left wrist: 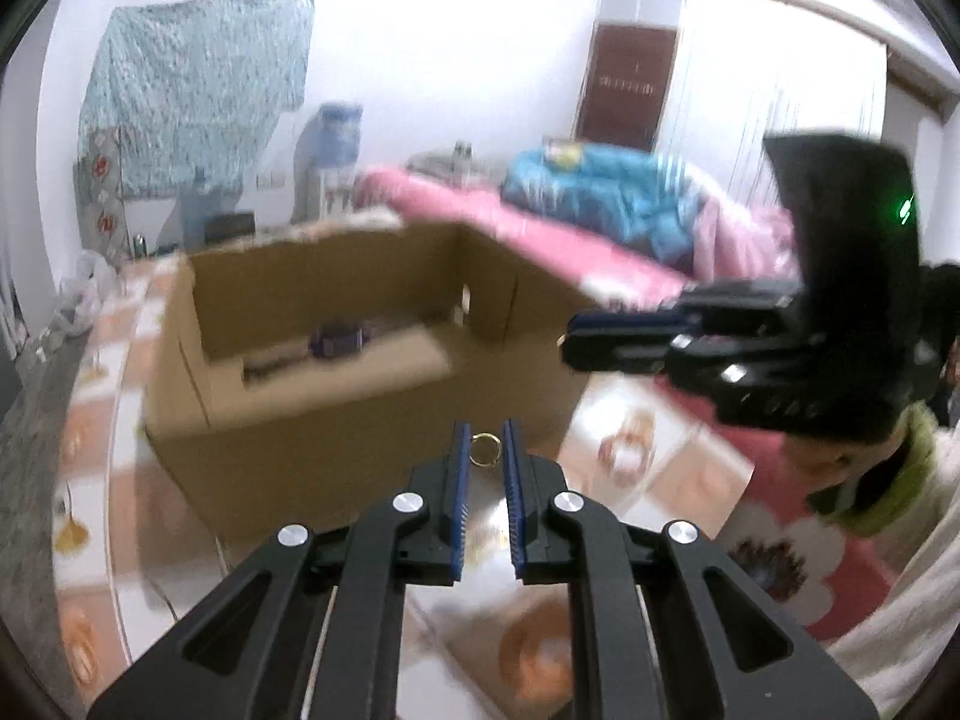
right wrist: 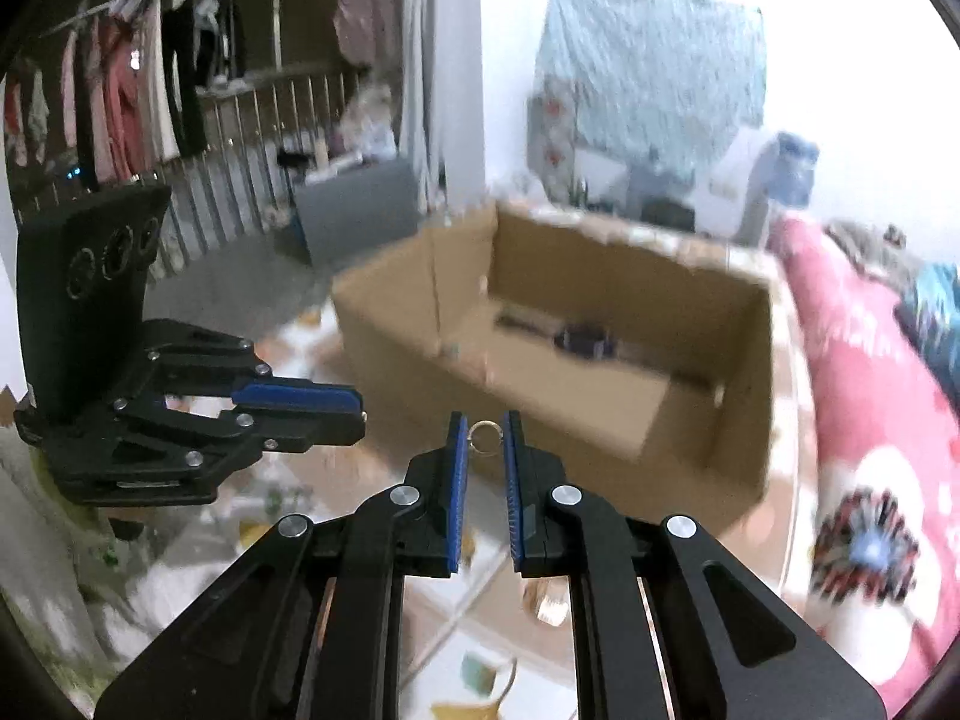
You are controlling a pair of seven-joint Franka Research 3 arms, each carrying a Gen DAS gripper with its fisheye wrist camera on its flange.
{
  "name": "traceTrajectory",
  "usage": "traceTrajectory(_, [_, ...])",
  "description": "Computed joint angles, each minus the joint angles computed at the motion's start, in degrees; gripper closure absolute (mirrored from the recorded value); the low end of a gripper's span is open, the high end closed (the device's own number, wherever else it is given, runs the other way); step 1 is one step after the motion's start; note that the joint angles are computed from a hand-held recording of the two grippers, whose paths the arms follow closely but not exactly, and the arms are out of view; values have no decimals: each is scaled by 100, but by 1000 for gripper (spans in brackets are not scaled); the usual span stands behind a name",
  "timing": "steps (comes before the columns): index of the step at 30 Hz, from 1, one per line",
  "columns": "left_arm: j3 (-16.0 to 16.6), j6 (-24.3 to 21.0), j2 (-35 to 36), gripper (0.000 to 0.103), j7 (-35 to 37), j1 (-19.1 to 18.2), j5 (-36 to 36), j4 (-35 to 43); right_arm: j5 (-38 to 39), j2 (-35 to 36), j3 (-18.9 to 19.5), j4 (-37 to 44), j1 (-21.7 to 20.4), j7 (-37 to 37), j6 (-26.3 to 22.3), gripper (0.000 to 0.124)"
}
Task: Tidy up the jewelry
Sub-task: 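Carry both gold pieces over the box and open both tools inside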
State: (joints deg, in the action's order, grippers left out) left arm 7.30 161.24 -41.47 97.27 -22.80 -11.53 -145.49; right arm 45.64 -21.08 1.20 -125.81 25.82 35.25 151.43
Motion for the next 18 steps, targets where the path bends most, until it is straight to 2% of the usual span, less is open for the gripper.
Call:
traceTrajectory(2, [-21,63,264,92,-43,77,33,327,123,256,-83,359,30,11,-136,114])
traceTrajectory(4, [-84,49,600,92,-36,241,167,642,71,588,-126,813,-99,212,-520,114])
traceTrajectory(7, [39,-430,1350,92,-15,280,-50,1345,-352,1317,-25,1653,-404,888,-1167,114])
traceTrajectory(12, [-29,-1206,2337,92,88,632,-418,2272,-1050,2188,130,2699,-801,1900,-2052,110])
traceTrajectory(15, [-273,-1304,2626,91,-153,960,-360,2525,-997,2375,197,2935,-949,2007,-2128,99])
traceTrajectory(18, [-351,-1187,2705,80,56,1075,-790,2592,-743,2354,235,2932,-1051,1860,-2039,94])
